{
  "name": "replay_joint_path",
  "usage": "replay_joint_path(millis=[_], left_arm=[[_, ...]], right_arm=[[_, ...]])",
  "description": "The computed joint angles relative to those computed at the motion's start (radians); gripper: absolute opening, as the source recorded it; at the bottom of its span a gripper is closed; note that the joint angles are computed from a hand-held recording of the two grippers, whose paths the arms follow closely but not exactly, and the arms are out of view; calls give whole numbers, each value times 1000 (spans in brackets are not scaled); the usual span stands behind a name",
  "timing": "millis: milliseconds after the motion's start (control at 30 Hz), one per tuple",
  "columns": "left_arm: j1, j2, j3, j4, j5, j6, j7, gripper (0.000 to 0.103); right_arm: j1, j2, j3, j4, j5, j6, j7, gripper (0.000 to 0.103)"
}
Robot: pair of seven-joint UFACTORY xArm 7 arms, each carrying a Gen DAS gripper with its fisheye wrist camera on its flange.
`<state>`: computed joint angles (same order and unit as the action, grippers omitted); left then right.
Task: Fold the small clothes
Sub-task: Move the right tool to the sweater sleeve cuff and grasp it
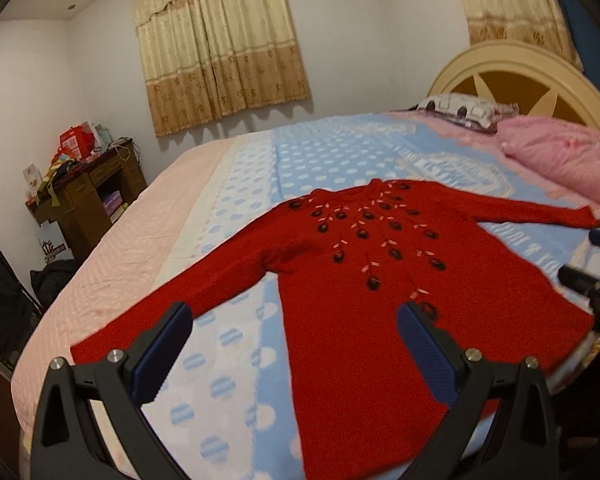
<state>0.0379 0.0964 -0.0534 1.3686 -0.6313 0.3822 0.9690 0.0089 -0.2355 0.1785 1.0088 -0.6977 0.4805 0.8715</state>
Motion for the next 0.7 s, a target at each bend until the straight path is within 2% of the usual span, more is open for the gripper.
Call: replay_joint_path(millis=[133, 400, 600, 700], left_arm=[[-16, 90, -4, 87, 104, -17, -60, 103], [-33, 315, -44, 370, 296, 61, -193, 103], [-59, 517, -73, 653, 386, 160, -241, 103], [-95, 653, -55, 858, 440, 253, -309, 103]], right_arm=[[-18, 71, -47, 49, 27, -19, -31, 102], [-52, 172, -151, 113, 113, -45, -102, 102], [-110, 198, -222, 117, 232, -57, -145, 101], [-145, 201, -247, 104, 273, -64, -144, 90]])
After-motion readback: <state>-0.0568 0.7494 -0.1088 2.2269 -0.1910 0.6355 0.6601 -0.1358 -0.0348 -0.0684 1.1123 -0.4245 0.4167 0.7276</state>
